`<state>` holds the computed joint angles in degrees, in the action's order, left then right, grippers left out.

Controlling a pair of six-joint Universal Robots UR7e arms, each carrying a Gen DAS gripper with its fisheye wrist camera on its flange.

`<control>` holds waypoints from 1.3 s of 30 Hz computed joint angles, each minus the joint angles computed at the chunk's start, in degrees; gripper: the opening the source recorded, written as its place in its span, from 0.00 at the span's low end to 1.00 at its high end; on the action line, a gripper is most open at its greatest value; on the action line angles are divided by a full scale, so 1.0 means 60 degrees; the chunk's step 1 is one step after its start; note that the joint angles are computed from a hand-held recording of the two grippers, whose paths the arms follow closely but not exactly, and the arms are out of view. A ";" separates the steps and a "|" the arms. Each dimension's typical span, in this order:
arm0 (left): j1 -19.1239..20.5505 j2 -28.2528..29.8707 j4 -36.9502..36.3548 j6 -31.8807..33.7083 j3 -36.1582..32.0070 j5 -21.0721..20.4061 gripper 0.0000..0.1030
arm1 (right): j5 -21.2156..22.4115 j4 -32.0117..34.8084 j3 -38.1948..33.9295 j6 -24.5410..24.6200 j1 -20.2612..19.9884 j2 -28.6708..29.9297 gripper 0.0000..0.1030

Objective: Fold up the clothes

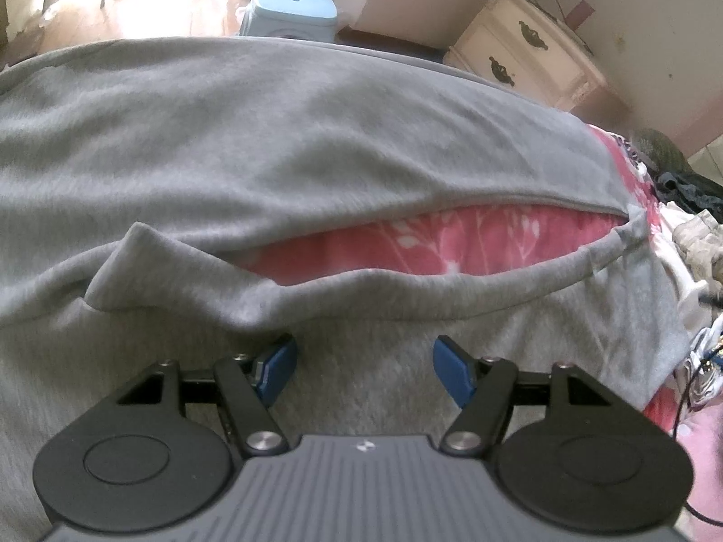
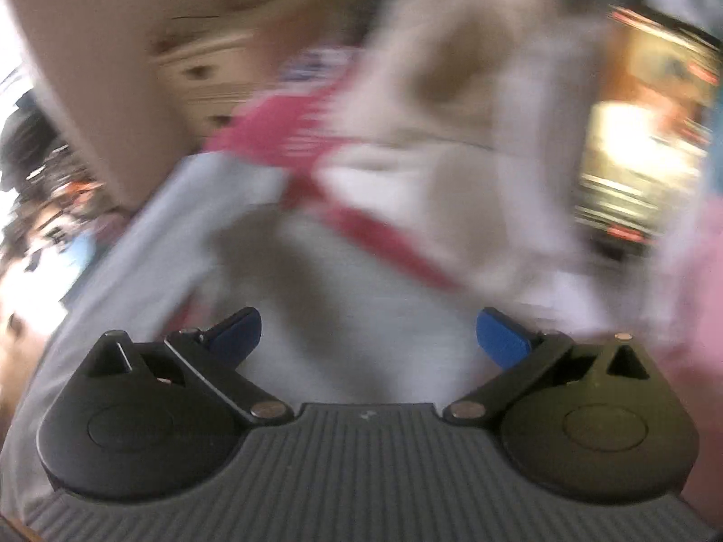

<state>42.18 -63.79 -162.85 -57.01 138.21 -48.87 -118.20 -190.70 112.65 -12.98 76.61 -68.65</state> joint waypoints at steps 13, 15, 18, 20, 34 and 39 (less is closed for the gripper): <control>-0.0048 0.0004 -0.0013 -0.0097 -0.0009 0.0173 0.66 | 0.0151 0.2720 -0.1082 0.2619 -0.0783 0.0337 0.49; -0.0043 0.0043 -0.0005 -0.0052 -0.0041 0.0196 0.66 | 0.0048 0.2337 -0.0940 0.2146 -0.0665 0.0314 0.19; -0.0044 0.0059 0.0032 -0.0012 -0.0060 0.0226 0.66 | -0.0155 0.1162 -0.0549 0.0647 -0.0277 0.0199 0.14; -0.0046 0.0077 0.0030 -0.0007 -0.0069 0.0244 0.66 | -0.0545 0.0080 -0.0174 -0.0587 0.0054 0.0168 0.13; -0.0094 0.0128 -0.0007 0.0007 -0.0053 0.0343 0.66 | -0.2316 -0.5275 -0.0037 -0.5074 0.0561 0.1416 0.39; -0.0244 0.0206 0.0079 0.0072 -0.0026 0.0717 0.63 | 0.0878 -0.2837 0.0760 -0.5339 0.0294 0.0462 0.41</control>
<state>40.72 -62.56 -162.38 -56.58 138.06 -44.57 -112.93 -207.72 117.21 -45.01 78.37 -65.88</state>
